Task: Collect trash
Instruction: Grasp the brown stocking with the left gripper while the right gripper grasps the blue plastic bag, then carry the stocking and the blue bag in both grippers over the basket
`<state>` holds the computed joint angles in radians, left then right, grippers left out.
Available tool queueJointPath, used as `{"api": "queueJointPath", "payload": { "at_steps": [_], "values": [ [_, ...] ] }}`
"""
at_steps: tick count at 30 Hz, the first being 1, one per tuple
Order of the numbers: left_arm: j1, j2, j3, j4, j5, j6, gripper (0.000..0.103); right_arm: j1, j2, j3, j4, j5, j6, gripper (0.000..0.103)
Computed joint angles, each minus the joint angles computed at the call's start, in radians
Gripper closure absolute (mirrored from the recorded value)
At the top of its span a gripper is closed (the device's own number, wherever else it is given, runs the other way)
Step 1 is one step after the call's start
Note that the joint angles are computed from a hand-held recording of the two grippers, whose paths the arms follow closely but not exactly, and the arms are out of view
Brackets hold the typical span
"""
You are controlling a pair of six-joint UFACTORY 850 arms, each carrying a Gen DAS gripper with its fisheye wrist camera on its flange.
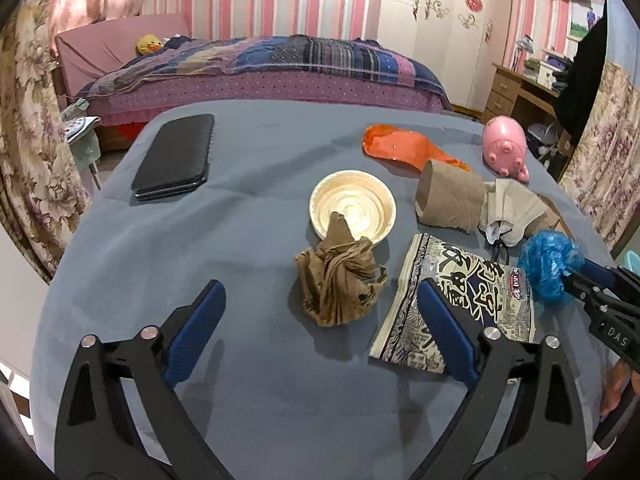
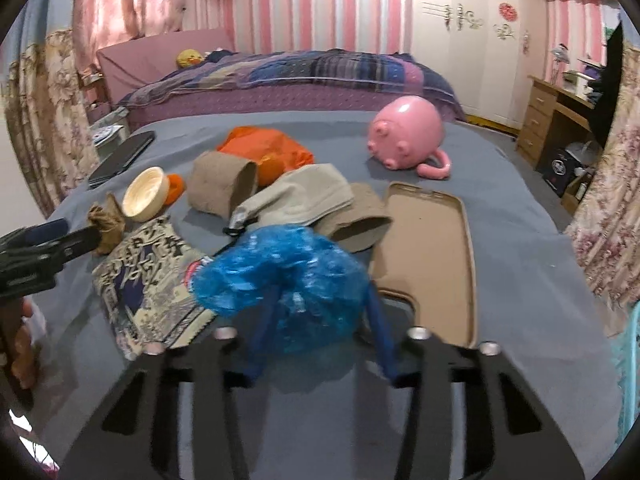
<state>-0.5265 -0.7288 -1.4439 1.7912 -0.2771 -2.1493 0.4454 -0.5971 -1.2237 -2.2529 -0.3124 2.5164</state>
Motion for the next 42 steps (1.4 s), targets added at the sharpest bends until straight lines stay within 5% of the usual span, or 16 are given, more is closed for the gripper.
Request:
{"api": "queueJointPath", "payload": {
  "at_steps": [7, 22, 42],
  "values": [
    [0.010, -0.027, -0.043, -0.210, 0.061, 0.221, 0.062, -0.007, 0.032, 0.042, -0.186, -0.030, 0.192, 0.087],
    [-0.097, 0.076, 0.042, -0.017, -0.149, -0.020, 0.063, -0.059, 0.200, 0.221, -0.257, -0.150, 0.296, 0.089],
    [-0.261, -0.015, -0.115, -0.102, -0.137, 0.080, 0.063, -0.202, 0.429, 0.495, -0.196, -0.250, 0.289, 0.089]
  ]
}}
